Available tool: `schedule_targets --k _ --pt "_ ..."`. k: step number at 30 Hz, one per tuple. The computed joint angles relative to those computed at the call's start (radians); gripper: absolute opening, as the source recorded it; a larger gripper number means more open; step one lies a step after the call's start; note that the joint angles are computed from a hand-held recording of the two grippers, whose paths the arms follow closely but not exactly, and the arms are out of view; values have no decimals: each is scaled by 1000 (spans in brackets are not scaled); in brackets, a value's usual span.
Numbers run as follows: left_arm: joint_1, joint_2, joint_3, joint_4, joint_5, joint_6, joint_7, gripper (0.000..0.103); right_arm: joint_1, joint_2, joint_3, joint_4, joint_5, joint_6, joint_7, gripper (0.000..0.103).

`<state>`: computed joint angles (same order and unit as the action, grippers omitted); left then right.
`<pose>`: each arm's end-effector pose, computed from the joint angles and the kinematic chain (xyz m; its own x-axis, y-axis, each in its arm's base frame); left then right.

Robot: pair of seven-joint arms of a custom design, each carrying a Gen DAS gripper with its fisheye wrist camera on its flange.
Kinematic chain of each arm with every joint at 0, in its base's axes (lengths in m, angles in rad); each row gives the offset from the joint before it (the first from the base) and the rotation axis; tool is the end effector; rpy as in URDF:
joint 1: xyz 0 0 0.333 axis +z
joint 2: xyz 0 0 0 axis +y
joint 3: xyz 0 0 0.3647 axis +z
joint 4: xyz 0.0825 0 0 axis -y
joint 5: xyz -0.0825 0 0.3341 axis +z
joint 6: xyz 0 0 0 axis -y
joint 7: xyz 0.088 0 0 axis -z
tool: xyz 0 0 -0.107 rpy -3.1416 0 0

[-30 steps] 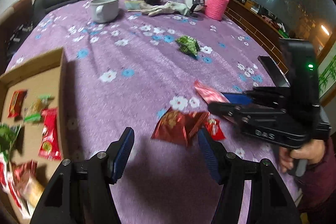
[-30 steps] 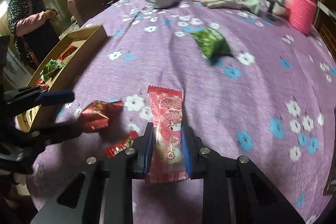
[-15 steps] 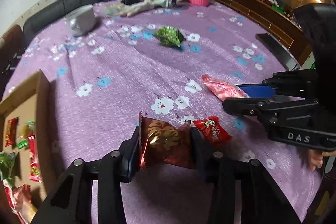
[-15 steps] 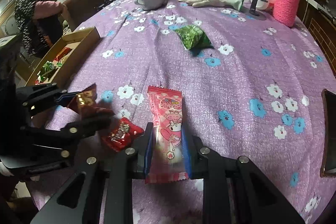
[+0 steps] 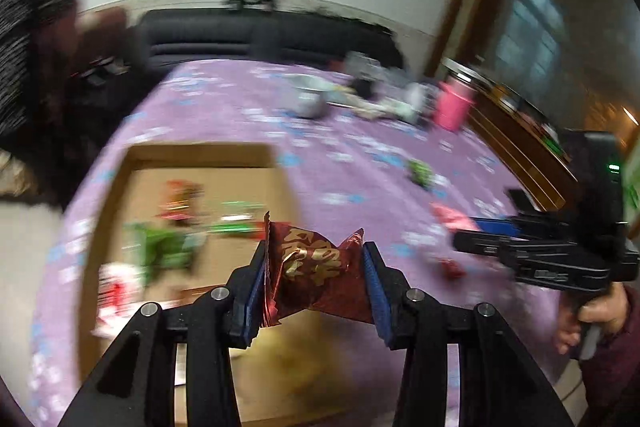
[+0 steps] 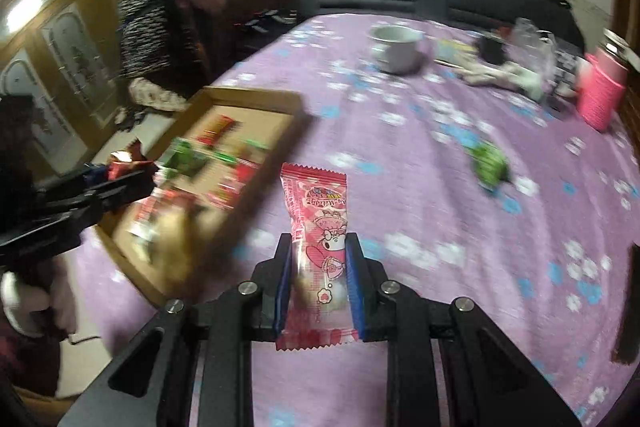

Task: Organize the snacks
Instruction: 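Carry both packets into the box and open both tools, then grasp the green pea snack bag on the tablecloth with the right tool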

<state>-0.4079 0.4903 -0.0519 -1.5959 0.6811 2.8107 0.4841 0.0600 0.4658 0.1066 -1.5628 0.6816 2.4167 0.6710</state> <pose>0.6241 -0.3339 0.4929 -0.0045 -0.9816 0.1910 -0.7037 -0.1326 -0.6980 0.6880 0.1036 0.4850 0.6188 -0.7564 -0.2119 -0.6930 -0.3986 -0.6007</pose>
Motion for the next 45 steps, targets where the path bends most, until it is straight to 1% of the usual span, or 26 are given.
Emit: schedule_targets --k 3,6,9,11,15,18,21,23,25,27,28,29,30,31,33,35,36,38,41,43,44,45 --pt "15 -65 51 -121 29 32 -105 47 42 16 10 32 -25 -12 41 24" --pt "41 -99 68 -195 64 31 -182 47 82 62 17 104 -57 -52 106 24" --pt "85 -102 47 -227 59 36 -199 47 110 118 20 187 -83 -80 174 24" --pt "98 -99 36 -234 56 32 -201 47 122 147 23 230 -96 -81 208 24" --pt "111 -83 19 -222 43 5 -186 48 151 244 15 374 -153 -113 307 24" --pt "123 -71 9 -218 22 18 -172 49 172 317 5 483 -204 -144 380 24" --pt "139 -66 -1 -225 -7 58 -147 50 185 376 3 574 -246 -174 432 24" --pt "130 -73 13 -230 -7 73 -152 56 192 431 1 666 -272 -211 472 24" --pt "104 -85 44 -234 23 81 -184 63 200 487 1 759 -295 -244 513 25" --pt "81 -99 75 -240 70 97 -234 67 198 541 9 850 -301 -284 555 28" --pt "71 -105 87 -244 97 107 -262 72 196 568 13 899 -303 -307 573 29" --pt "55 -112 104 -244 133 114 -298 75 192 579 22 917 -306 -308 582 31" --pt "48 -116 110 -241 159 108 -322 80 186 570 27 901 -298 -298 577 33" --pt "36 -119 116 -230 188 90 -348 84 178 541 32 849 -289 -268 558 34" --pt "25 -129 114 -218 244 63 -396 88 160 468 38 724 -272 -197 506 34" --pt "30 -138 100 -216 287 71 -432 88 123 391 53 603 -236 -139 439 35" --pt "36 -143 89 -217 306 85 -444 88 101 350 55 542 -216 -107 408 38" --pt "36 -150 69 -208 335 74 -458 88 44 287 58 455 -165 -70 364 42" --pt "51 -144 27 -191 324 72 -433 88 -27 241 31 403 -114 -46 355 44" --pt "54 -132 12 -178 314 105 -426 88 -57 223 4 375 -106 -16 357 44" --pt "63 -118 -7 -168 285 126 -396 88 -68 220 -14 368 -113 -1 367 44" --pt "70 -105 -31 -154 237 123 -347 88 -79 220 -33 363 -123 11 381 44"
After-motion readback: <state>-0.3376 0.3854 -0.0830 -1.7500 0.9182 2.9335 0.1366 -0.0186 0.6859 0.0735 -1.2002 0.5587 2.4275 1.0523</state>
